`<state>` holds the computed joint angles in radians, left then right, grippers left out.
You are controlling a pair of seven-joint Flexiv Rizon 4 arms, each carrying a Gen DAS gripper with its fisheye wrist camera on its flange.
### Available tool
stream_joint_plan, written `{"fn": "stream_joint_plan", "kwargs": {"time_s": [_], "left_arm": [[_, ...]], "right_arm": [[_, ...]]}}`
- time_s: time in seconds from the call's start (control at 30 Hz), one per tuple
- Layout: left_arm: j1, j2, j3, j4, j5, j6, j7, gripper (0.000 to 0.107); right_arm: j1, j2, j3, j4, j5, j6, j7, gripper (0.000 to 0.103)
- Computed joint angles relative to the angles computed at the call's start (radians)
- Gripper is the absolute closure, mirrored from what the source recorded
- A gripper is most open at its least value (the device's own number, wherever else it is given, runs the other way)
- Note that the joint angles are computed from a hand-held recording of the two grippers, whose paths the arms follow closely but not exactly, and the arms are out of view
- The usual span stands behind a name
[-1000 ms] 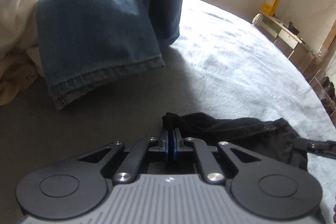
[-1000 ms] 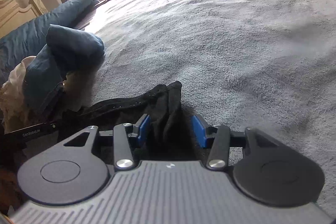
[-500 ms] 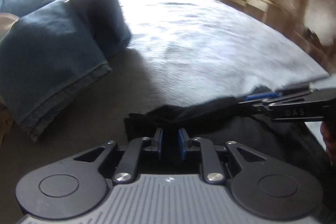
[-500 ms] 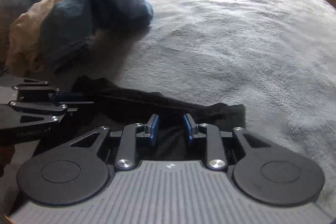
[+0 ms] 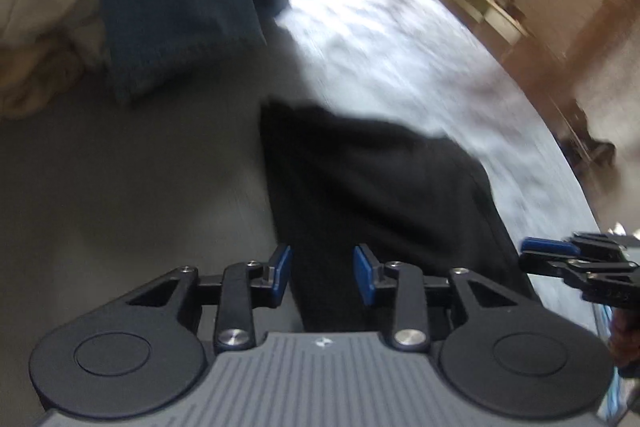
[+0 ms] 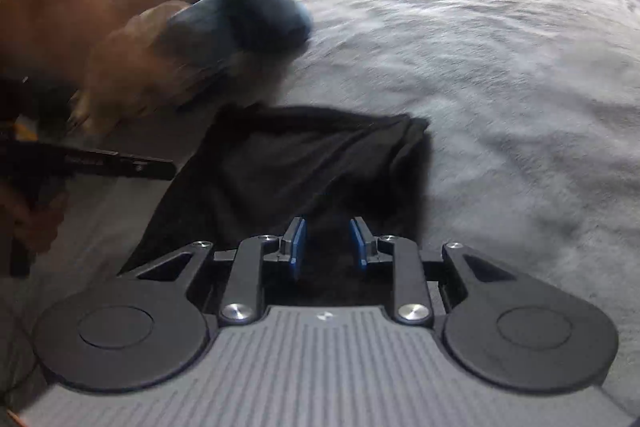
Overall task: Fold clothes
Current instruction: 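Lower the folded end onto the shirt and open both grippers, then pinch the folded shirt edge with the left gripper while the right gripper pinches beside it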
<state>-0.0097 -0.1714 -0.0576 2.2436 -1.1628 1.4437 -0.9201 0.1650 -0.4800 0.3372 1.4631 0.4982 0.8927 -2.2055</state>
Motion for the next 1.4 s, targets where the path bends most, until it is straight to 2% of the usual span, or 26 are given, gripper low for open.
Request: {"fn": "stream_joint_plan", "kwargs": {"time_s": [0.07,0.1,0.13,0.17,0.2,0.3,0.33,0.4,0.47,0.53,0.6,0.67,0.7,0.73,0.77,0.8,0.87,0.9,1.0,1.1,1.2,1.3,1.4], "left_arm": [[-0.016,0.022,0.022,0.046,0.101,-0.033,-0.071,0.071],[-0.032,0.024,0.026,0.068,0.114,-0.006,-0.091,0.072],[-0.028,0.030,-0.002,0.088,0.061,0.029,-0.067,0.072],[-0.033,0.034,-0.024,0.101,-0.015,0.061,-0.028,0.072],[-0.041,0.038,-0.014,0.104,-0.026,0.063,-0.045,0.074],[-0.044,0.063,0.033,0.120,0.105,0.051,-0.202,0.072],[-0.040,0.080,0.036,0.127,0.119,0.038,-0.216,0.071],[-0.040,0.116,0.036,0.139,0.085,-0.010,-0.174,0.068],[-0.043,0.161,0.060,0.154,0.089,-0.101,-0.133,0.062],[-0.054,0.166,0.070,0.156,0.093,-0.160,-0.100,0.060],[-0.067,0.158,0.069,0.159,0.096,-0.177,-0.084,0.060],[-0.091,0.146,0.053,0.166,0.060,-0.128,-0.044,0.062],[-0.105,0.142,0.044,0.169,0.029,-0.097,-0.011,0.070],[-0.117,0.141,0.037,0.171,-0.010,-0.074,0.031,0.081],[-0.125,0.142,0.036,0.172,-0.036,-0.066,0.061,0.101],[-0.136,0.149,0.032,0.175,-0.075,-0.048,0.100,0.101],[-0.165,0.177,0.031,0.182,-0.160,-0.021,0.205,0.102],[-0.170,0.192,0.039,0.184,-0.163,-0.029,0.239,0.102],[-0.160,0.223,0.070,0.206,-0.058,-0.064,0.269,0.102],[-0.119,0.207,0.098,0.213,0.135,-0.101,0.227,0.102],[-0.072,0.191,0.113,0.202,0.340,-0.149,0.133,0.103],[-0.039,0.211,0.127,0.197,0.432,-0.206,0.056,0.099],[-0.009,0.241,0.138,0.191,0.550,-0.237,-0.070,0.092]], "right_arm": [[-0.025,0.039,0.022,0.053,0.011,-0.057,-0.062,0.080],[-0.020,0.047,0.009,0.078,0.002,-0.062,-0.061,0.081],[-0.013,0.051,-0.010,0.098,-0.010,-0.055,-0.045,0.082],[-0.010,0.053,-0.031,0.113,-0.009,-0.029,-0.005,0.084],[-0.009,0.053,-0.049,0.127,-0.010,-0.004,0.038,0.086],[-0.016,0.064,-0.102,0.152,-0.009,0.067,0.245,0.081],[-0.046,0.070,-0.089,0.146,0.025,0.059,0.271,0.080],[-0.106,0.081,-0.059,0.128,0.100,0.008,0.285,0.077],[-0.146,0.090,-0.037,0.110,0.159,-0.081,0.258,0.065],[-0.156,0.094,-0.034,0.100,0.193,-0.145,0.233,0.044],[-0.147,0.083,-0.041,0.089,0.201,-0.186,0.211,0.041],[-0.134,0.067,-0.050,0.075,0.193,-0.230,0.199,0.041],[-0.128,0.063,-0.050,0.074,0.190,-0.233,0.180,0.042],[-0.124,0.065,-0.050,0.075,0.188,-0.231,0.155,0.051],[-0.122,0.062,-0.051,0.064,0.183,-0.244,0.133,0.065],[-0.122,0.058,-0.053,0.051,0.176,-0.271,0.119,0.097],[-0.133,0.061,-0.050,0.030,0.183,-0.310,0.064,0.097],[-0.140,0.065,-0.050,0.017,0.188,-0.334,0.036,0.098],[-0.145,0.074,-0.058,-0.010,0.190,-0.377,-0.043,0.099],[-0.117,0.071,-0.080,-0.008,0.133,-0.373,-0.093,0.100],[-0.053,0.062,-0.114,0.053,-0.021,-0.294,-0.111,0.101],[-0.053,0.071,-0.116,0.076,-0.045,-0.241,-0.074,0.103],[-0.048,0.103,-0.114,0.109,-0.065,-0.176,-0.024,0.098]]}}
